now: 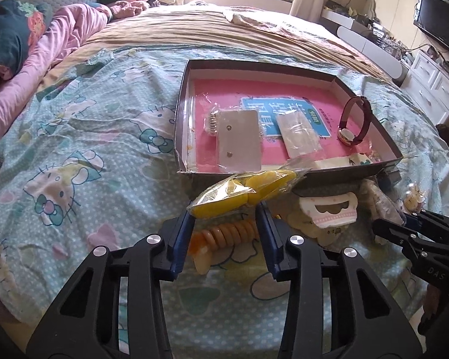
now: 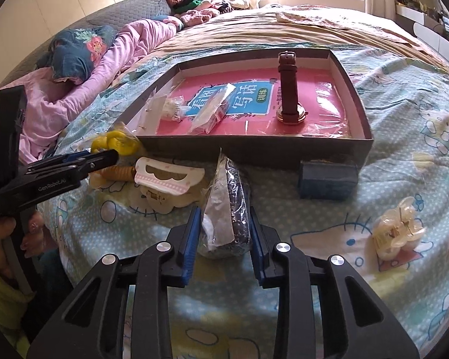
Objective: Organize jewelry
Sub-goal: 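Grasp the yellow hair-tie bag with the left tool while the right grasps the dark bag, then carry the yellow bag into the tray with the left tool while the right carries the dark bag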
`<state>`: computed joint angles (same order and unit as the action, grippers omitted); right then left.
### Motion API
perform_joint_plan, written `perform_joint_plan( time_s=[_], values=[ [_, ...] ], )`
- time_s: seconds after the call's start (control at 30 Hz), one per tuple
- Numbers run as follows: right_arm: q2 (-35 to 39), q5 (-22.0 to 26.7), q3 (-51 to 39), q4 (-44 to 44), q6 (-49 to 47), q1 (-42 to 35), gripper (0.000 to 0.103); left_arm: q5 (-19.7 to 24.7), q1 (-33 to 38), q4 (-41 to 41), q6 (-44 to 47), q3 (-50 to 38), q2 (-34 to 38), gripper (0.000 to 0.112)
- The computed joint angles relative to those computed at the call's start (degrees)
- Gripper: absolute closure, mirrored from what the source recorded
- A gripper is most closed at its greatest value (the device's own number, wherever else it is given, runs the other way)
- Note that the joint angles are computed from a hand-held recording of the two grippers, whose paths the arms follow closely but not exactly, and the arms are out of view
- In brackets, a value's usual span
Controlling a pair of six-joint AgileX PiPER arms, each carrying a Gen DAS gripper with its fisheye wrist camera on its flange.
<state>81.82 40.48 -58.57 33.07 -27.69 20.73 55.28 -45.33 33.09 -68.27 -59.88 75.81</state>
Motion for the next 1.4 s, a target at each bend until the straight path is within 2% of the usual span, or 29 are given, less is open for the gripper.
perform_joint_plan(
  time_s=[0.03, 0.07, 0.1, 0.13, 0.27, 0.63, 1.1, 1.4],
  values=[
    [-0.49, 0.21, 0.26, -0.04, 0.00, -0.33, 0.074, 0.32, -0.32, 0.17, -0.07, 0.03, -0.81, 0.080],
    [-1.03, 0.64, 0.38, -0.09, 0.08, -0.75, 0.074, 0.66, -0.75, 0.42, -0.29, -0.02, -1.53, 0.086],
    [-1.62, 1.08, 0.47, -0.06, 0.01, -1.16, 0.074, 0.60, -0.97, 0.60, -0.37, 0.12, -2.54, 0.109],
    [-2.10, 1.24, 0.50, -0.29, 0.26, -1.28, 0.074, 0.73, -1.04, 0.72, -0.61, -0.10, -2.94, 0.109],
    [-3.78, 1.84, 0.07, -0.34, 0.18, -2.19, 0.074, 2.39, -1.50, 3.07, -1.36, -1.00, -3.56, 0.111],
    [-4.19, 1.09, -3.59, -1.72, 1.22, -1.37, 0.074, 1.53, -0.24, 5.31, -0.78, -3.46, -3.80, 0.112],
    [1.92, -1.47, -12.62, -2.96, 3.56, -0.44, 0.074, -0.69, 3.64, 5.28, 3.94, -9.49, 0.90, 0.112],
    [5.10, -2.97, -16.61, -4.55, 5.69, -1.26, 0.074, -4.18, 7.73, 2.09, 8.32, -12.83, 4.45, 0.112]
  ],
)
